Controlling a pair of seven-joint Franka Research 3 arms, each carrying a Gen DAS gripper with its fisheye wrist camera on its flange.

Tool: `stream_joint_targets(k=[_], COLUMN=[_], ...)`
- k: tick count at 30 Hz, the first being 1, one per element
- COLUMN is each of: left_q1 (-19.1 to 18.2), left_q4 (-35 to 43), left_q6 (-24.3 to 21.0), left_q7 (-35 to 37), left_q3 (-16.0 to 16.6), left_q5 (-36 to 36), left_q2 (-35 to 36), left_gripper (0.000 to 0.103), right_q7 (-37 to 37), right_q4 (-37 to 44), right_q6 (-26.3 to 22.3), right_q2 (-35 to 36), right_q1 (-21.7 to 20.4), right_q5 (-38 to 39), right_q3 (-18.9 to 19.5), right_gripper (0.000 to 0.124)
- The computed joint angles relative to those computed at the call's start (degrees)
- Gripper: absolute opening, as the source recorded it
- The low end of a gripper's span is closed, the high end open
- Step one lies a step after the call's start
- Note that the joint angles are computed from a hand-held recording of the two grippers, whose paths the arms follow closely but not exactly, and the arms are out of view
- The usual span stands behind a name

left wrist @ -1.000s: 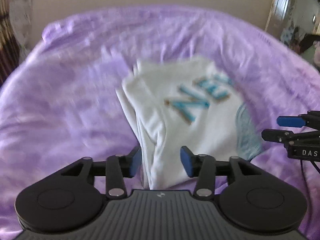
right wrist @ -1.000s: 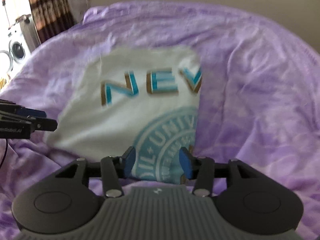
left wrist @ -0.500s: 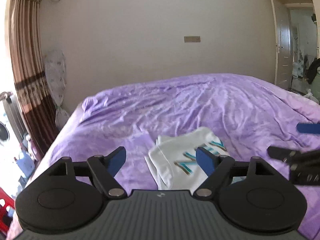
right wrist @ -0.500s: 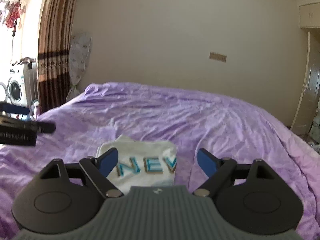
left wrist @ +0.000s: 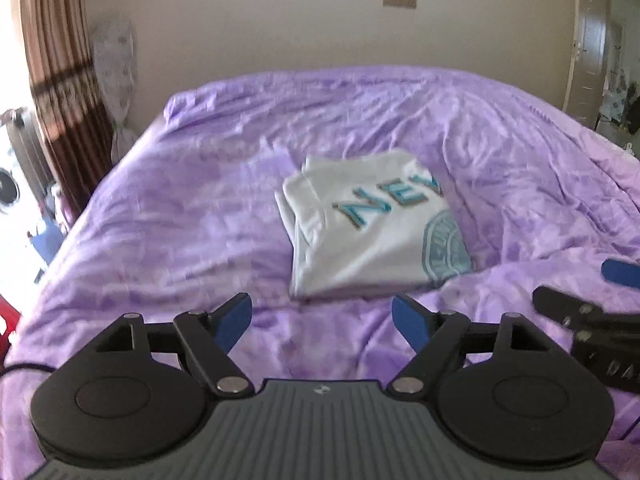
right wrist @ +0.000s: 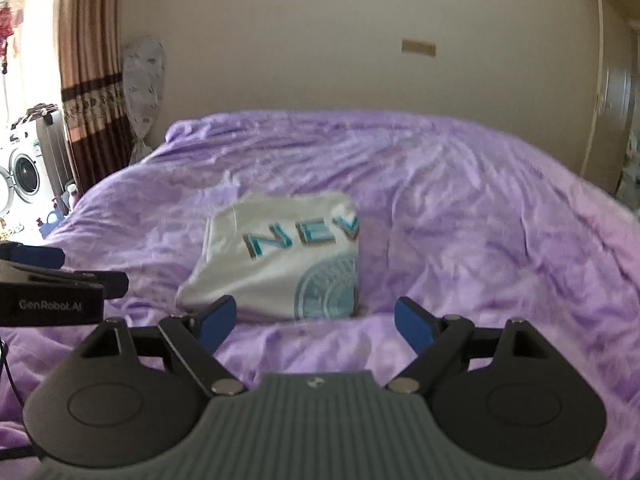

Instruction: Fold small clothes

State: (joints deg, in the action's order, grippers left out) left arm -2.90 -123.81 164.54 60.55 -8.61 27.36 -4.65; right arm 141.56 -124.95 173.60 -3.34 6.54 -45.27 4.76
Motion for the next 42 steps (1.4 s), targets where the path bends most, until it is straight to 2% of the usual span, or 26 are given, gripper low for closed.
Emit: stream_joint_targets(k=[2, 3, 6, 8, 18, 42], left_q1=[-0.1, -0.1, -1.3, -1.5, -1.5, -1.4], left_q4=[-0.5, -0.7, -0.9, -0.8, -1.1, -1.3], left_q6=[-0.4, -0.7, -2.3, -2.8, -2.4, -2.3], left_q7=[-0.4, -0.9, 4.1, 4.4, 4.0, 4.6], left_q3=[-0.1, -0.3, 0.1, 0.0, -0.1, -0.1], left_q5=[0.2, 1.0, -4.6, -5.2, -4.6, -5.0], left_q2=[0.2, 0.3, 0.9, 1.1, 0.7, 0.3], left_gripper=[0.093, 0.093, 0.093, 0.093, 0.093, 0.093], right_q7=[-5.7, -6.0, -4.9, -4.6, -8.2, -7.5], right_q4=[-0.9, -1.0, -1.1, -1.0, -0.9, -0.8], right_q6=[-0.4, -0.5, 0.0, -0.2, 0.0, -0.1], right_q2=[0.6, 0.9, 1.8, 2.1, 2.5, 2.6], right_q1=[1.3, 1.4, 1.9, 2.3, 3.7, 4.0], right_q5=[6.7, 7.3, 6.4, 5.7, 9.2, 8.4], right_q3=[-0.4, -0.4, -0.5, -0.8, -2.0, -2.2], right_gripper=[0.082, 0.082, 0.082, 0.082, 0.082, 0.082])
